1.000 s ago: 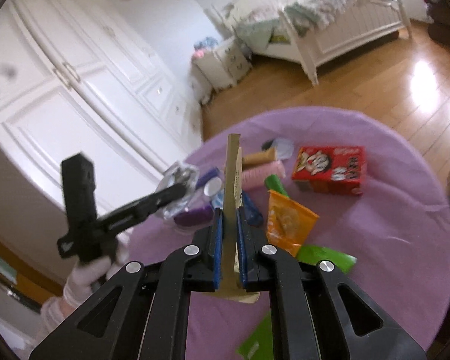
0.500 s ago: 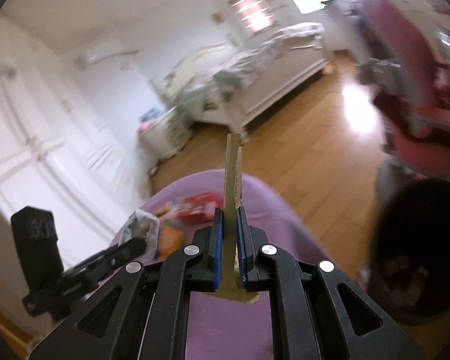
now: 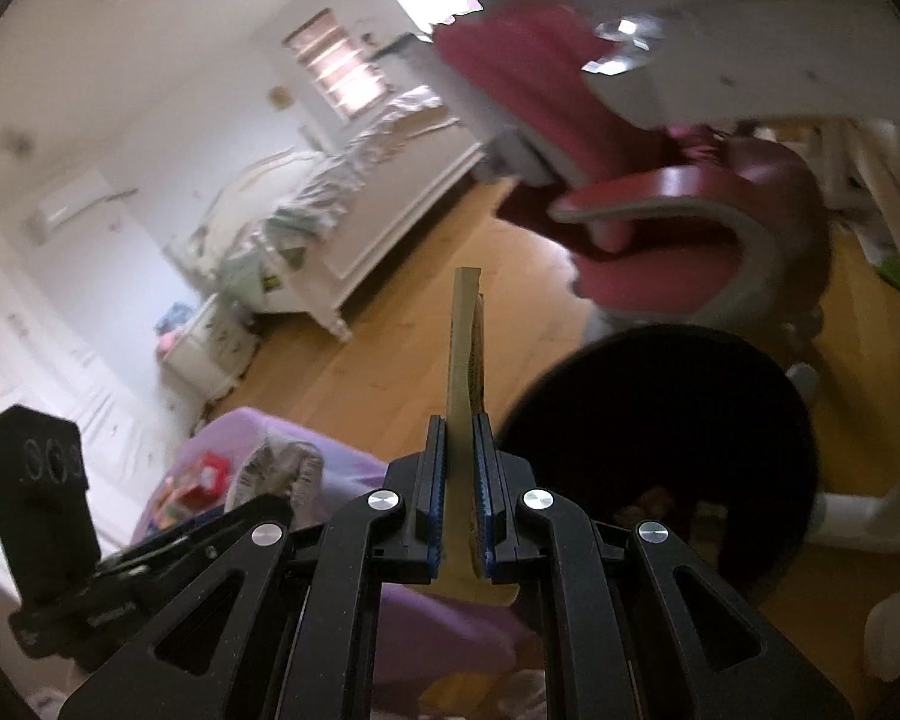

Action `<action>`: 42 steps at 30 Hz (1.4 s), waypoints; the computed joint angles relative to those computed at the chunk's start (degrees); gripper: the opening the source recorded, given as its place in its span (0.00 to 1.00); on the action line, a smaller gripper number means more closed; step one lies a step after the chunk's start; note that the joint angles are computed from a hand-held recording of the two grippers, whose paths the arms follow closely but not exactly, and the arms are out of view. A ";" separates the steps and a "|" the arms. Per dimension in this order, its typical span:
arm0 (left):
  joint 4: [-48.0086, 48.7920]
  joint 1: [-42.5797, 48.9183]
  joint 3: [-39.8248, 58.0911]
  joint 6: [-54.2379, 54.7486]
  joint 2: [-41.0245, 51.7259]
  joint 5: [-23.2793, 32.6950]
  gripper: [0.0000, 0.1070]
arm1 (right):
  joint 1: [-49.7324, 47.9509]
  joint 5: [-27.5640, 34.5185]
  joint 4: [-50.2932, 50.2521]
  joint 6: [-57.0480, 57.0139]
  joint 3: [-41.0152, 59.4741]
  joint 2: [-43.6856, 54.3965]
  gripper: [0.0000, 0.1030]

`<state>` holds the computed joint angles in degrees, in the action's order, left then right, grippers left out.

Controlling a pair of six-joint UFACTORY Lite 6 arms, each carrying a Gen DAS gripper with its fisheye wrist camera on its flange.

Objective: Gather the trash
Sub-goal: 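Carry both items to the black bin and open both tools to drop them, then grasp the purple spray bottle with the left tool while the right tool grasps the red milk box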

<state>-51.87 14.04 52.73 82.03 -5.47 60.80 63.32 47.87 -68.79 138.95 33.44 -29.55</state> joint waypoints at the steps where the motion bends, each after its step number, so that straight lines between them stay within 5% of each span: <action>1: 0.30 -2.13 0.20 -0.41 0.84 -1.53 0.49 | -0.88 -0.59 0.17 0.07 -2.51 -2.32 0.10; 13: 1.23 -17.45 0.31 -4.38 11.23 -14.65 0.50 | -14.53 -13.58 -3.68 4.87 -16.61 -8.64 0.10; 18: 3.98 -22.21 -0.57 -6.92 10.60 -19.91 0.60 | -16.20 -16.47 -3.06 5.05 -18.20 -8.29 0.10; 20: 4.46 -22.26 -1.27 -6.49 8.61 -20.37 0.71 | -17.44 -18.30 -1.74 3.27 -18.41 -8.12 0.39; 23: 2.97 -19.11 -1.84 -3.68 5.10 -16.83 0.81 | -11.44 -11.00 0.25 5.73 -17.86 -9.60 0.73; 28: 2.05 -11.84 -2.07 -1.06 -1.37 -9.94 0.89 | -6.95 -5.94 1.35 4.97 -14.60 -8.85 0.74; 34: 1.68 5.66 3.86 1.86 -4.56 5.96 0.89 | -1.10 -2.41 0.21 4.96 -5.91 -2.17 0.78; 42: -1.34 37.24 25.98 8.00 11.19 20.93 0.91 | 0.95 -8.27 1.11 -5.02 17.98 19.69 0.78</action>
<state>-53.21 51.28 78.71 90.03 5.71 81.74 64.27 39.60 -67.68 133.93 51.42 -9.86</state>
